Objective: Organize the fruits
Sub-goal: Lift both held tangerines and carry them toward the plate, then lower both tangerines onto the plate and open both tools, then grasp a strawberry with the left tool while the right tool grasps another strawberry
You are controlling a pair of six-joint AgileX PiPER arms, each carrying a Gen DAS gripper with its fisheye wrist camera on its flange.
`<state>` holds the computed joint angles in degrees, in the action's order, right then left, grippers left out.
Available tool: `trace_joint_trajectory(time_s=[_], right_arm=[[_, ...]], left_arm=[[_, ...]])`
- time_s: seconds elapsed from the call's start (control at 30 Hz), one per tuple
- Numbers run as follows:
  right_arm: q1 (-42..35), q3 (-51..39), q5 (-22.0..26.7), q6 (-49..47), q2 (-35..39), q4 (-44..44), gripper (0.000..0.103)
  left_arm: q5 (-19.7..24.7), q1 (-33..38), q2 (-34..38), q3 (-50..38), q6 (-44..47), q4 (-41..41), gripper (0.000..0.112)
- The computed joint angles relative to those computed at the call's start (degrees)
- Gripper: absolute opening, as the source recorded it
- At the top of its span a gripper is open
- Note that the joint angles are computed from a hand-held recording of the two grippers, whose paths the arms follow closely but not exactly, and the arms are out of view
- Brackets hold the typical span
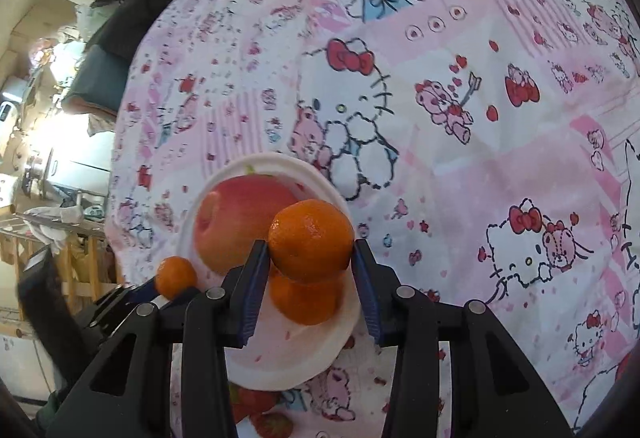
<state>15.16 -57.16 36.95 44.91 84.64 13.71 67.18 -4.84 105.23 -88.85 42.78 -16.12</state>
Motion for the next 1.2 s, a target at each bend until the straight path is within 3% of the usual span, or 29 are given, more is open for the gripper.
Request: trace_joint_trajectory(time_s=[0.37,0.43,0.53,0.6,0.93,1.2], right_arm=[[0.06,-0.72,-0.14,-1.19,1.50,1.47,0.047],[0.36,-0.95,-0.16,-0.70,1.37,0.64,0.052],[0.53,-0.74,-1.40,-0.78,0.42,0.74,0.063],[1.02,-1.19,-0.88,0.98,0.14,-1.33,0.064],[1.36,-0.72,-1.10,3.31,-1.50,-3.16,0.064],[5.16,-0.30,0.91,12.22,-6.09,-10.77,0.064]], left_arm=[[0.46,-1.00,0.71,-0.74,-0.43,0.69,0.040],[0.27,-1.19,0.73,-0.79,-0.52,1.26,0.042],[-0.54,-0.76,-0.28,-0.21,-0.14,0.64,0.067],[-0.95,-0.11,-1.05,-0.07,0.32,-0.64,0.075],[0.40,1.78,-0.41,-2.23,-0.52,-2.44,0.075],[1.70,4.24,-1.80,-2.48,0.63,-4.54,0.075]])
